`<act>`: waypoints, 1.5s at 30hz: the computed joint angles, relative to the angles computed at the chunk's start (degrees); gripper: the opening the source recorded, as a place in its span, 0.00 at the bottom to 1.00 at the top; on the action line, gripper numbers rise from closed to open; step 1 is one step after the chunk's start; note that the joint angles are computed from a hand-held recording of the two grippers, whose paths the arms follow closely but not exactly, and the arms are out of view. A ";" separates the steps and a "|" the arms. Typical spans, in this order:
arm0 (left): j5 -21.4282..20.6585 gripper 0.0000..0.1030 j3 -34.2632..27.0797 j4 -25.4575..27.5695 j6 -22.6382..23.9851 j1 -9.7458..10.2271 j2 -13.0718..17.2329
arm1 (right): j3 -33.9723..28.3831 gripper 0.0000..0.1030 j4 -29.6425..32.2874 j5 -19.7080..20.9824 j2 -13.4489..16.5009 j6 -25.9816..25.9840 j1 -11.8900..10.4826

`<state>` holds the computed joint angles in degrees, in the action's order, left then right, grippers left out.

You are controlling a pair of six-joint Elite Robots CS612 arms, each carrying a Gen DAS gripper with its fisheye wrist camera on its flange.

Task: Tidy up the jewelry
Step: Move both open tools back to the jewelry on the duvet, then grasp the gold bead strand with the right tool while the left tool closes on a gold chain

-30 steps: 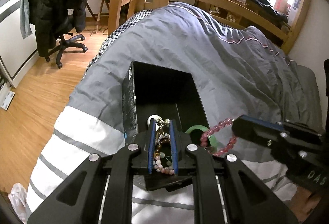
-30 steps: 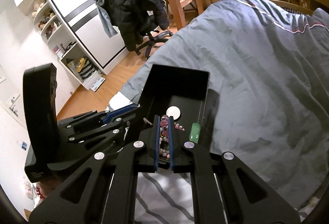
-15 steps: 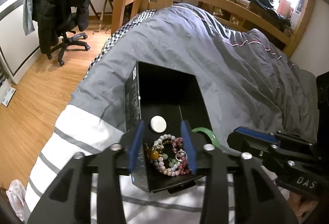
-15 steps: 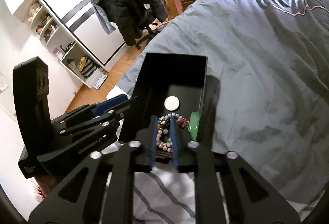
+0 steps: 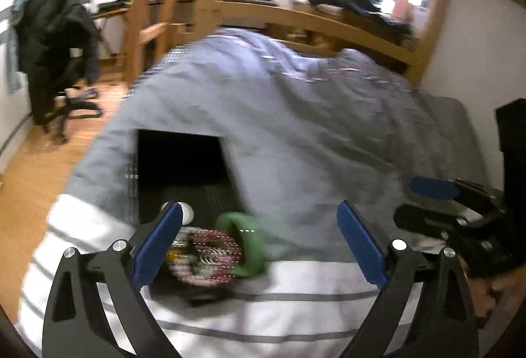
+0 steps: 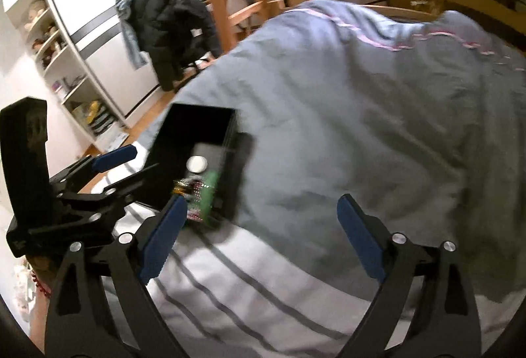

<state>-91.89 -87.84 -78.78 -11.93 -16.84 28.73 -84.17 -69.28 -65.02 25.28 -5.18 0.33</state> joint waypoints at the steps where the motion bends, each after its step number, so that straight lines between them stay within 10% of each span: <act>1: -1.70 0.90 -0.07 -0.44 -0.17 -0.25 0.14 | -0.71 0.89 0.36 -0.52 0.16 -0.17 -0.53; 14: -11.30 0.90 0.03 -0.86 8.66 -7.32 2.00 | -8.15 0.88 4.67 -3.45 3.11 0.92 -7.46; 20: -12.06 0.89 0.81 0.43 11.41 -9.32 2.53 | -9.29 0.56 7.83 -2.88 4.47 -0.25 -8.67; 23: -13.06 0.76 1.90 1.11 13.74 -9.83 2.49 | -8.93 0.37 9.86 -1.55 4.86 -1.52 -9.22; 31: -16.25 0.45 6.80 3.53 16.72 -9.41 1.56 | -5.44 0.36 13.12 -2.12 4.54 -6.64 -8.30; 39: -18.85 0.32 8.48 4.59 19.62 -9.02 1.93 | -2.73 0.35 15.22 -6.62 5.08 -7.46 -6.95; 45: -22.54 0.32 9.59 3.15 17.54 -7.89 1.69 | -1.93 0.08 14.12 -9.13 5.15 -4.98 -6.83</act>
